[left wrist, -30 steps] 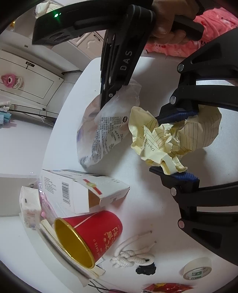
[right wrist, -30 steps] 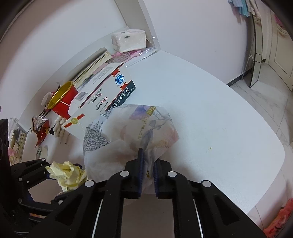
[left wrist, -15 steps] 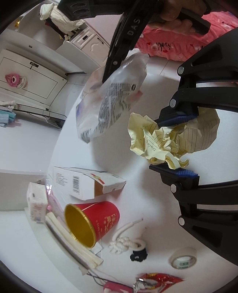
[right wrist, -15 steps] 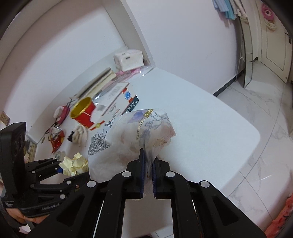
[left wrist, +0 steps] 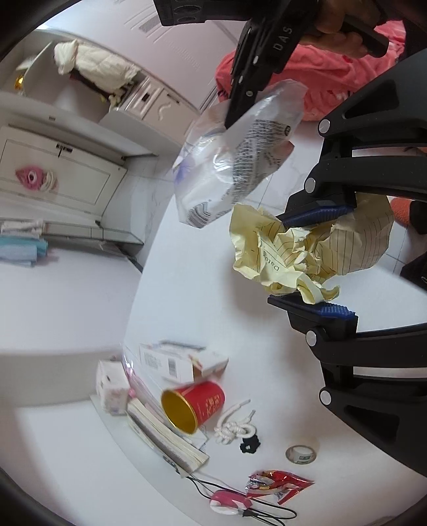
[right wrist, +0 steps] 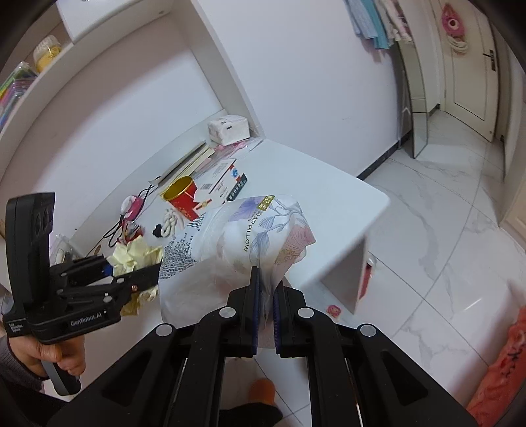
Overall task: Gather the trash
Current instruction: 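Carry the yellow paper and plastic bag over the orange bin with both tools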
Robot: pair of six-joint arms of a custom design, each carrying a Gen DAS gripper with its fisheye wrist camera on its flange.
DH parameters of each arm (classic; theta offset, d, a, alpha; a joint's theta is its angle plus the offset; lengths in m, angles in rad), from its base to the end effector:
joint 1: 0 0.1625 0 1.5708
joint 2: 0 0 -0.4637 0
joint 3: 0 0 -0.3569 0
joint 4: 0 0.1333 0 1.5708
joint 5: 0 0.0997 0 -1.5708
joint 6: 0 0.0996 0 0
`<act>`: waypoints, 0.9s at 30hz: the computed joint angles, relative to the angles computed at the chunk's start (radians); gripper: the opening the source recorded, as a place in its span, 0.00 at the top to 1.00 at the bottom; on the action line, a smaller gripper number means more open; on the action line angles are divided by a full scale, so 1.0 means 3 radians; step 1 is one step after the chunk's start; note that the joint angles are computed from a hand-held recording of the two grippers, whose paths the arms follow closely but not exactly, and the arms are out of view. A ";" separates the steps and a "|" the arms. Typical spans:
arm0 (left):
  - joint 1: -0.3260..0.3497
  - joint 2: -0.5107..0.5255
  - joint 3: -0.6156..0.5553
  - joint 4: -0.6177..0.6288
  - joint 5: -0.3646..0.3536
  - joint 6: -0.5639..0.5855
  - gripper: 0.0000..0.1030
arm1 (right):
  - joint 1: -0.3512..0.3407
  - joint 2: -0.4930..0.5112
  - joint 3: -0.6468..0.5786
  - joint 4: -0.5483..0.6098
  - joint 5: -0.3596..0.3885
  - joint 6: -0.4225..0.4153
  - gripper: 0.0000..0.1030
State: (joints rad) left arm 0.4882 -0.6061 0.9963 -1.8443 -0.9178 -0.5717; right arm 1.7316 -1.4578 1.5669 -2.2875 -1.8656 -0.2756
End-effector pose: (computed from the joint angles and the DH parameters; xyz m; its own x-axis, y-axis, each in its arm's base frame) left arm -0.6165 -0.5469 0.2007 -0.7354 0.3658 -0.5705 0.5699 0.7893 -0.2286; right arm 0.1900 -0.5196 0.5631 -0.8987 -0.2104 0.3849 -0.3907 0.7827 -0.4844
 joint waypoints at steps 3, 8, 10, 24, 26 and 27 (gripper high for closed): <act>-0.0061 0.0022 0.0026 -0.0051 -0.0066 0.0050 0.60 | -0.0023 -0.0205 0.0106 0.0028 -0.0033 0.0045 0.93; -0.0164 0.0102 0.0029 -0.0127 -0.0193 0.0156 0.60 | -0.0083 -0.0554 0.0264 0.0072 -0.0115 0.0085 0.93; -0.0182 0.0159 -0.0016 -0.0136 -0.0260 0.0218 0.60 | -0.0125 -0.0673 0.0325 0.0095 -0.0146 0.0120 0.93; -0.0137 0.0621 -0.0423 0.0142 -0.0825 0.0561 0.60 | -0.0632 -0.1154 0.0716 0.0159 -0.0174 0.0460 0.93; -0.0114 0.0675 -0.0446 0.0174 -0.0890 0.0569 0.60 | -0.0723 -0.1159 0.0761 0.0167 -0.0152 0.0502 0.93; -0.0101 0.0701 -0.0456 0.0186 -0.0923 0.0574 0.60 | -0.0764 -0.1156 0.0786 0.0165 -0.0149 0.0513 0.93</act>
State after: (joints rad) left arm 0.4578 -0.3959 0.8595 -1.7885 -1.1946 -0.3996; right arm 1.5023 -1.8047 1.8025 -2.2380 -1.9104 -0.1218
